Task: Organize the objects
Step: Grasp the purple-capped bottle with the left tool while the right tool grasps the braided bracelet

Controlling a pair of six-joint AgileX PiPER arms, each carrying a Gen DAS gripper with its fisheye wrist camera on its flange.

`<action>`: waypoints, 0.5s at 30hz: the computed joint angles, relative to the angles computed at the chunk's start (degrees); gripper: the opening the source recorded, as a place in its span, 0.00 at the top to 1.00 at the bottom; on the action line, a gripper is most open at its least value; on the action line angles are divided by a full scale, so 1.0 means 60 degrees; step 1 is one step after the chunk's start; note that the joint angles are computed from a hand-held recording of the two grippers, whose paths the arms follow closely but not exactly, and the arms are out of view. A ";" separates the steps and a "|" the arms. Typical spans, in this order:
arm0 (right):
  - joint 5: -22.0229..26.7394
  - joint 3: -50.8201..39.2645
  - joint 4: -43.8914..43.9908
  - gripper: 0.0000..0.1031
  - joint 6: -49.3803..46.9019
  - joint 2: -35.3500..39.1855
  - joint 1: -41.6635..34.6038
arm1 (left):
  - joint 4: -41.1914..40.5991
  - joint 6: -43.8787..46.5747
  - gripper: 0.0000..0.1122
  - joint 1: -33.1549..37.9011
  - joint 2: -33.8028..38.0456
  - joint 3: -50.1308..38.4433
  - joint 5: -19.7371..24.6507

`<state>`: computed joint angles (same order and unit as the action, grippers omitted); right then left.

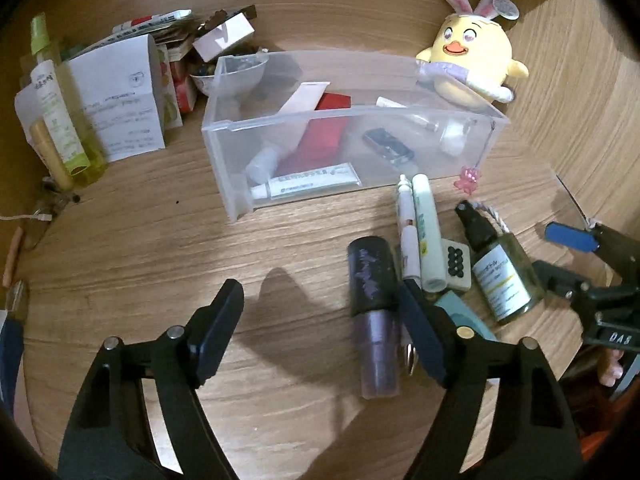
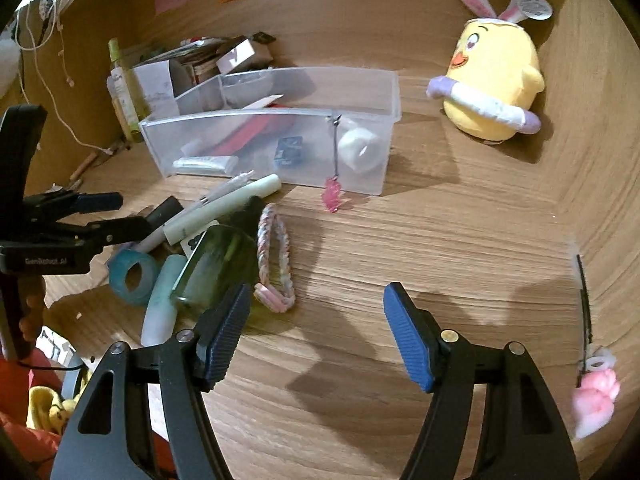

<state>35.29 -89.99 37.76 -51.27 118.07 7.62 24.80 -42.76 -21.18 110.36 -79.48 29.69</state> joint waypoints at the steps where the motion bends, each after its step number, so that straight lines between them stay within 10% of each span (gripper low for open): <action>1: 0.0044 -0.0066 -0.0025 0.37 0.0033 0.0063 0.0028 | -0.0093 0.0096 0.32 0.0017 0.0080 -0.0110 0.0033; 5: -0.0037 -0.0286 -0.0365 0.40 0.0410 0.0270 0.0190 | -0.0636 0.0601 0.41 0.0118 0.0395 -0.0519 0.0156; 15: -0.0577 -0.0178 -0.0463 0.85 0.0265 0.0399 0.0395 | -0.1059 0.0810 0.77 0.0198 0.0459 -0.0432 -0.0087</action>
<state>31.82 -91.05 34.98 -49.68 120.46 9.99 18.45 -37.90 -19.99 113.11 -82.06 29.17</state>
